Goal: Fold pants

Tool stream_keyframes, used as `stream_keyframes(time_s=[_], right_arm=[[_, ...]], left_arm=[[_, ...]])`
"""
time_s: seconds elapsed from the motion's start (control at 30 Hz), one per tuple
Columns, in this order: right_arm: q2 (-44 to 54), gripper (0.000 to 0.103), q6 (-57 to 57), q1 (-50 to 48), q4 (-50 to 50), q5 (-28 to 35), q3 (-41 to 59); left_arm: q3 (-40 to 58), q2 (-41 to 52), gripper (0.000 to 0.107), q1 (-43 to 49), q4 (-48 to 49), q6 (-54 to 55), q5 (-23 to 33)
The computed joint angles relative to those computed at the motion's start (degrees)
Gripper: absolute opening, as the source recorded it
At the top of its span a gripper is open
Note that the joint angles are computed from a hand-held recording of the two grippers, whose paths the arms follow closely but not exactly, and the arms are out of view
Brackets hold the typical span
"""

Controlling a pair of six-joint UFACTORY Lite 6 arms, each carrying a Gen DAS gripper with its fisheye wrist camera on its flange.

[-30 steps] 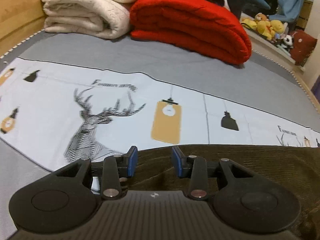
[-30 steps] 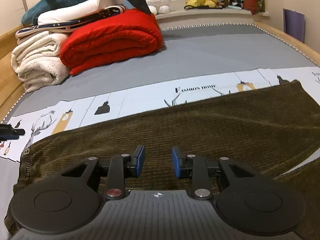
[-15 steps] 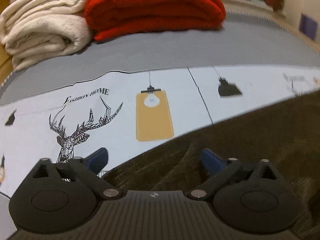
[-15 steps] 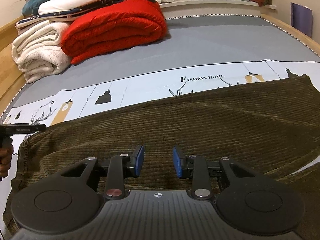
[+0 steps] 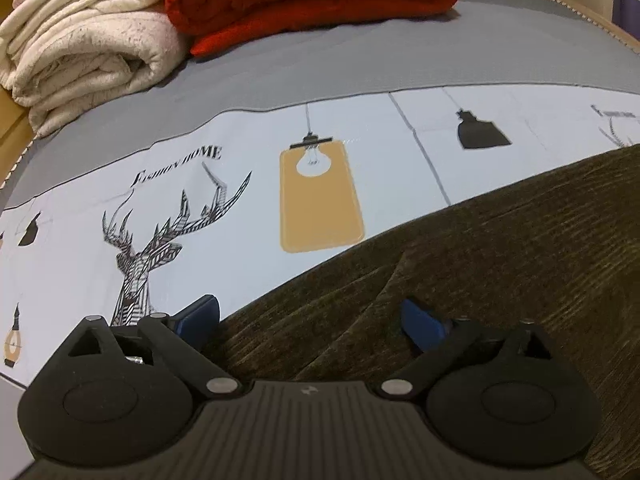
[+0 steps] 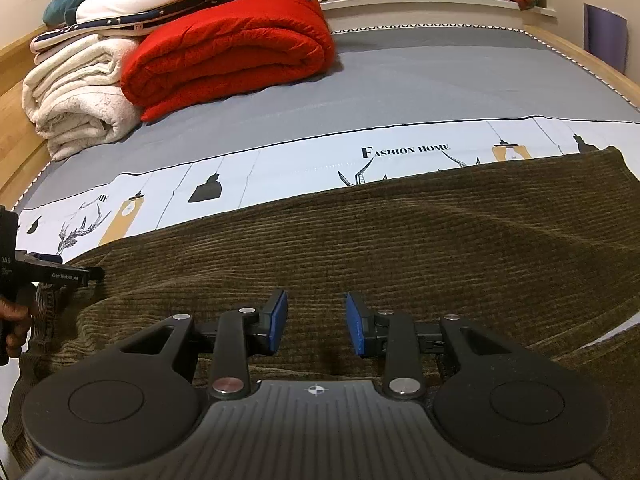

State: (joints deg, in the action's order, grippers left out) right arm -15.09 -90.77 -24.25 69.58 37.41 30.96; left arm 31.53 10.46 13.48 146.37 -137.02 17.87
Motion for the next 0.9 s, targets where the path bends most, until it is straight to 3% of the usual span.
stream_keyframes(time_s=[0.13, 0.43, 0.53, 0.7, 0.9], right_arm=[[-0.4, 0.034, -0.4, -0.4, -0.1, 0.3, -0.3], [-0.2, 0.034, -0.6, -0.3, -0.1, -0.2, -0.1], [0.2, 0.034, -0.7, -0.2, 0.0, -0.3, 0.1], [0.8, 0.034, -0.7, 0.1, 0.2, -0.7, 0.4], [0.8, 0.034, -0.9, 0.4, 0.3, -0.9, 0.2]], left_arm=[[0.9, 0.7, 0.099, -0.5, 4.2, -6.6, -0.4], [3.6, 5.5, 0.100, -0.4, 3.8, -6.9, -0.1], [4.1, 5.7, 0.096, -0.5, 4.7, -7.6, -0.6], [3.8, 3.9, 0.056, -0.6, 16.9, -17.4, -4.0], [2.8, 2.6, 0.032, -2.9, 13.7, -12.2, -4.0]])
